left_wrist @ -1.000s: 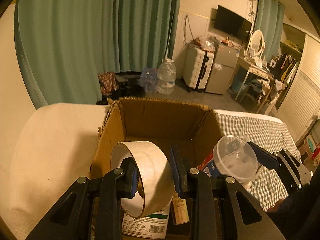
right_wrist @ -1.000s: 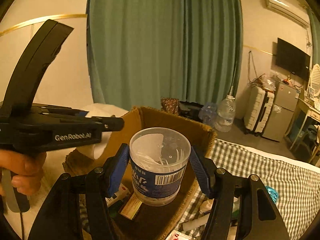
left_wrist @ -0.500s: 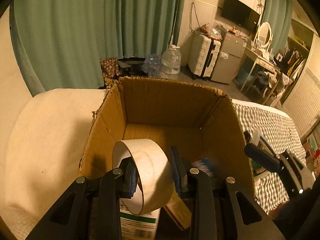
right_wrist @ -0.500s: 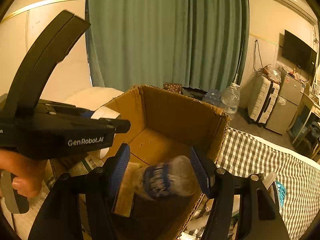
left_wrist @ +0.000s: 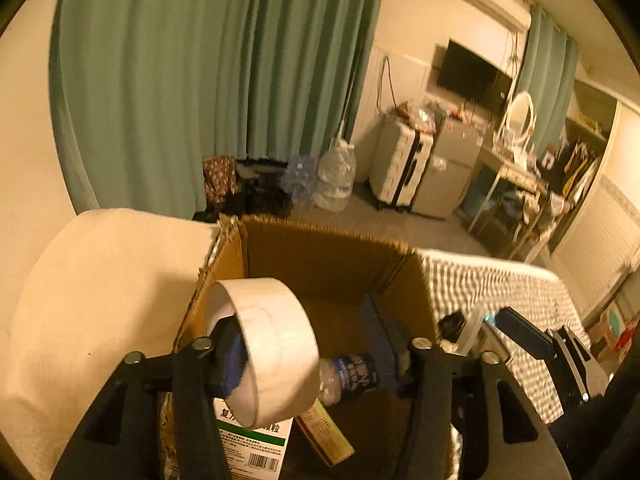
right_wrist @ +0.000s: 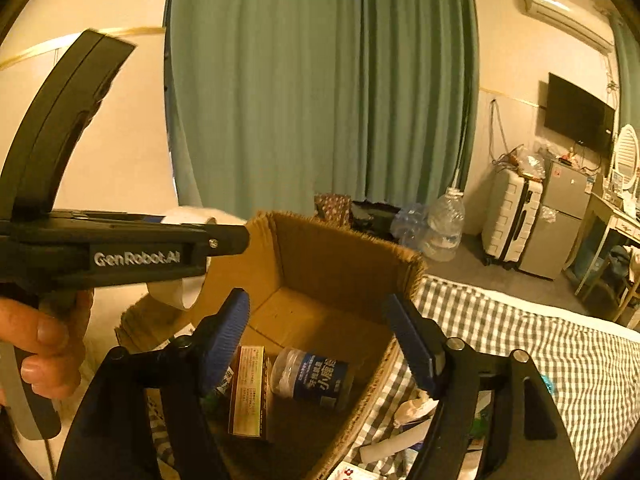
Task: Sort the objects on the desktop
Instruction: 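Open the right tool to drop the water bottle into the box, then move both tools back over the bed, left tool still holding the tape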
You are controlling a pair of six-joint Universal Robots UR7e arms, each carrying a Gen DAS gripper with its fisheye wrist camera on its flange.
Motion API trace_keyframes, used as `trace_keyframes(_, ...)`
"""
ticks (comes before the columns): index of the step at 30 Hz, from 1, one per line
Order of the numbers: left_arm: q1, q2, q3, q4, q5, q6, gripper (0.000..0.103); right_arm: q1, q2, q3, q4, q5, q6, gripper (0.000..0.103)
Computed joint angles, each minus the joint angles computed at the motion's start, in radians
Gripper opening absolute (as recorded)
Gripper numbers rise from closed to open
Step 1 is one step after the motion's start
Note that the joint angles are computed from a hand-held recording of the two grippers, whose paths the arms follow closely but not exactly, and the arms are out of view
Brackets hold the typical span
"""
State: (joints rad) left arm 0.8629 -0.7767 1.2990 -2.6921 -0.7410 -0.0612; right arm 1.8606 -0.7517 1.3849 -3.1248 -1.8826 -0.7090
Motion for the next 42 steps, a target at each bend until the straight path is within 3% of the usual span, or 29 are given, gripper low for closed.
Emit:
trace_keyframes(6,-0.024,-0.027,0.030,-0.113,-0.004,0.033,0.070,0.009,-0.042,0.026,-0.044,0.038,0.025,0.088)
trace_keyframes(14,-0.072,-0.035,0.066,-0.292,0.007,0.166,0.103,0.033,-0.092,0.081,-0.153,0.069,0.035,0.103)
trace_keyframes(20,-0.087,-0.048,0.083,-0.309,-0.036,0.178,0.103,0.032,-0.145,0.131,-0.199,0.048,0.044,0.103)
trace_keyframes(25,-0.103,-0.050,0.096,-0.331,-0.030,0.197,0.103,0.022,-0.170,0.130,-0.191,0.043,0.105,0.103)
trace_keyframes(27,-0.105,-0.058,0.105,-0.334,-0.061,0.189,0.103,0.020,-0.178,0.126,-0.189,0.036,0.117,0.103)
trace_keyframes(32,-0.113,-0.069,0.116,-0.357,-0.100,0.185,0.103,0.021,-0.195,0.124,-0.216,0.001,0.090,0.103)
trace_keyframes(36,-0.120,-0.073,0.126,-0.345,-0.149,0.176,0.103,0.012,-0.223,0.125,-0.208,-0.006,0.120,0.103)
trace_keyframes(42,-0.130,-0.045,0.117,-0.326,-0.150,0.176,0.103,0.002,-0.266,0.148,-0.234,-0.028,0.096,0.103)
